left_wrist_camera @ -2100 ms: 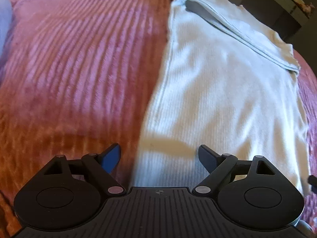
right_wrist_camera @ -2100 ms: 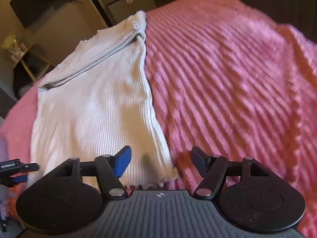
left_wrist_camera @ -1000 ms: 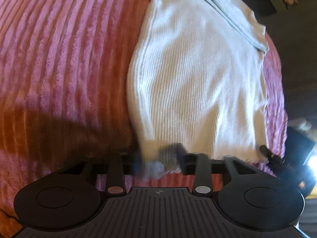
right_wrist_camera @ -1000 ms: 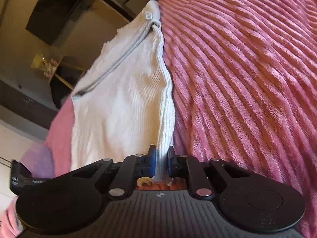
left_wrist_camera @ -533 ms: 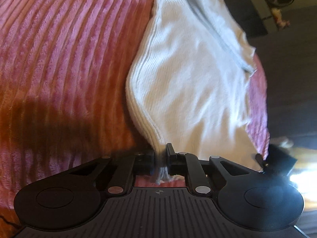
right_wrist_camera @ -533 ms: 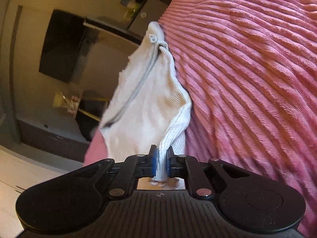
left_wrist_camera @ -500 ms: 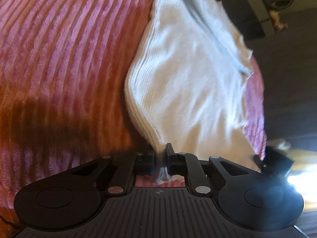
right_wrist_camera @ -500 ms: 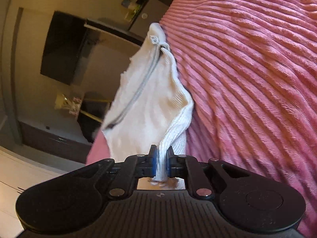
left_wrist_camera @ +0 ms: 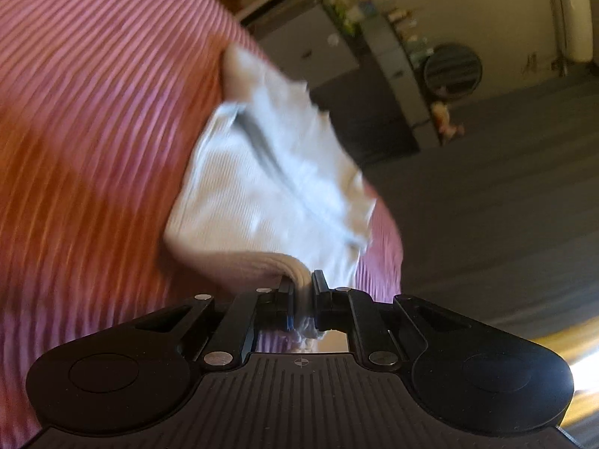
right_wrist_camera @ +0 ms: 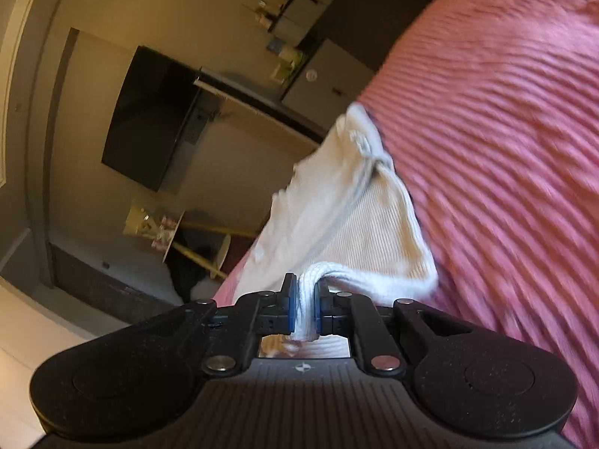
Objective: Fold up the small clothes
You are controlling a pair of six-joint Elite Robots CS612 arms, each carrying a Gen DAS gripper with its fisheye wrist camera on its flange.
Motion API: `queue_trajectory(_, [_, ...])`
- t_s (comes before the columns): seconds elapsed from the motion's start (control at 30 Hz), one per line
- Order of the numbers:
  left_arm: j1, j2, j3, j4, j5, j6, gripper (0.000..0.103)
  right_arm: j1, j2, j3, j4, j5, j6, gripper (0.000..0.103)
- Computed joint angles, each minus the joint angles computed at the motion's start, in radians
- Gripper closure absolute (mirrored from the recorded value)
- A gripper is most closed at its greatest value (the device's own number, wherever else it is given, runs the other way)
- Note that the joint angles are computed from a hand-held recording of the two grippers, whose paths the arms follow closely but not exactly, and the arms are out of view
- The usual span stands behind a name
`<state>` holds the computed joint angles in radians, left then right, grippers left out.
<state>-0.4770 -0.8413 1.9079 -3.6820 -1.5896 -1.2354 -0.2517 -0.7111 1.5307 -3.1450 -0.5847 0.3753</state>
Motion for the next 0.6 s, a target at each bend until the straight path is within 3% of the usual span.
queue_trajectory(0.17, [0.033, 0.029, -0.082, 0.063, 0.052, -0.007, 0.092, 0.043, 0.059, -0.126, -0.014, -0.115, 0.033, 0.094])
queue_trajectory(0.37, [0.060, 0.061, -0.170, 0.198, 0.143, 0.048, 0.091, 0.092, 0.123, -0.257, 0.034, -0.286, -0.080, 0.093])
queue_trajectory(0.4, [0.061, 0.068, -0.187, 0.236, 0.162, 0.068, 0.090, 0.098, 0.134, -0.275, 0.046, -0.306, -0.113, 0.090])
queue_trajectory(0.53, [0.057, 0.074, -0.209, 0.363, 0.219, 0.160, 0.081, 0.102, 0.149, -0.288, 0.030, -0.362, -0.214, 0.055])
queue_trajectory(0.6, [0.054, 0.078, -0.197, 0.346, 0.231, 0.214, 0.068, 0.095, 0.151, -0.279, 0.012, -0.347, -0.284, 0.051])
